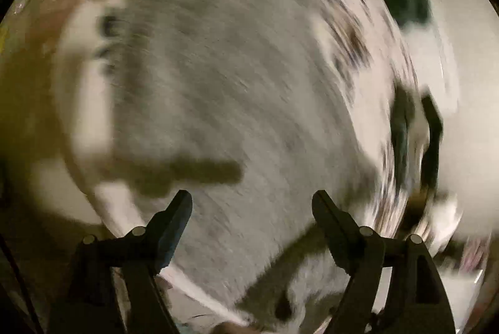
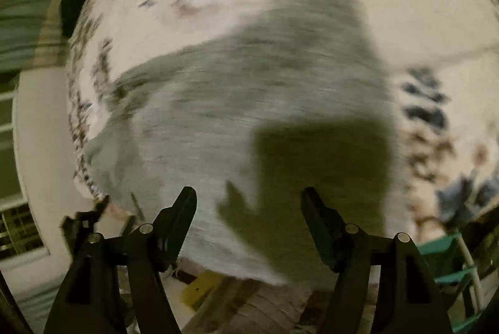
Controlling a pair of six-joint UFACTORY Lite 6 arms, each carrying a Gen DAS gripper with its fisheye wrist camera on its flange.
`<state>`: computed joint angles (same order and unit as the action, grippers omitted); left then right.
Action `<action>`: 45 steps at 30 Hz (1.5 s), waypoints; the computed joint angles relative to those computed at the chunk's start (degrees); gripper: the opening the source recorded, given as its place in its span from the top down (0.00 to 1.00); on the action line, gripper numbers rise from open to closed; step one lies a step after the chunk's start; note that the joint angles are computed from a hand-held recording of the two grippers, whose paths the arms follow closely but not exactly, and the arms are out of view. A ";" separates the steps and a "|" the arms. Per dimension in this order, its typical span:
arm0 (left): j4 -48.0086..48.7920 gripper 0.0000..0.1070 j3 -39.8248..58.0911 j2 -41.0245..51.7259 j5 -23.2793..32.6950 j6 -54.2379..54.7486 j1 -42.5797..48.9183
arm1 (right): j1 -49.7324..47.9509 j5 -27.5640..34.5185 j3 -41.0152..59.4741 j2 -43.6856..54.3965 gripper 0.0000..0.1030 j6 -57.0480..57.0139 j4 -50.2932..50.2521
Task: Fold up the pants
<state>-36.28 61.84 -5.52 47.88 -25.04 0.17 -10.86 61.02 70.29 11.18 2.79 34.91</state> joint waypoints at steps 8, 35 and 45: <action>-6.70 0.29 -3.94 3.69 -9.76 15.17 15.22 | 13.83 4.23 30.03 20.34 0.30 5.84 -5.45; 3.43 0.90 19.04 5.08 -13.67 16.49 -3.86 | 11.37 1.20 22.95 16.51 0.30 2.32 1.55; 24.01 0.90 57.52 26.89 -4.45 -14.19 -46.58 | -8.99 6.29 5.34 -1.25 0.30 -5.25 0.88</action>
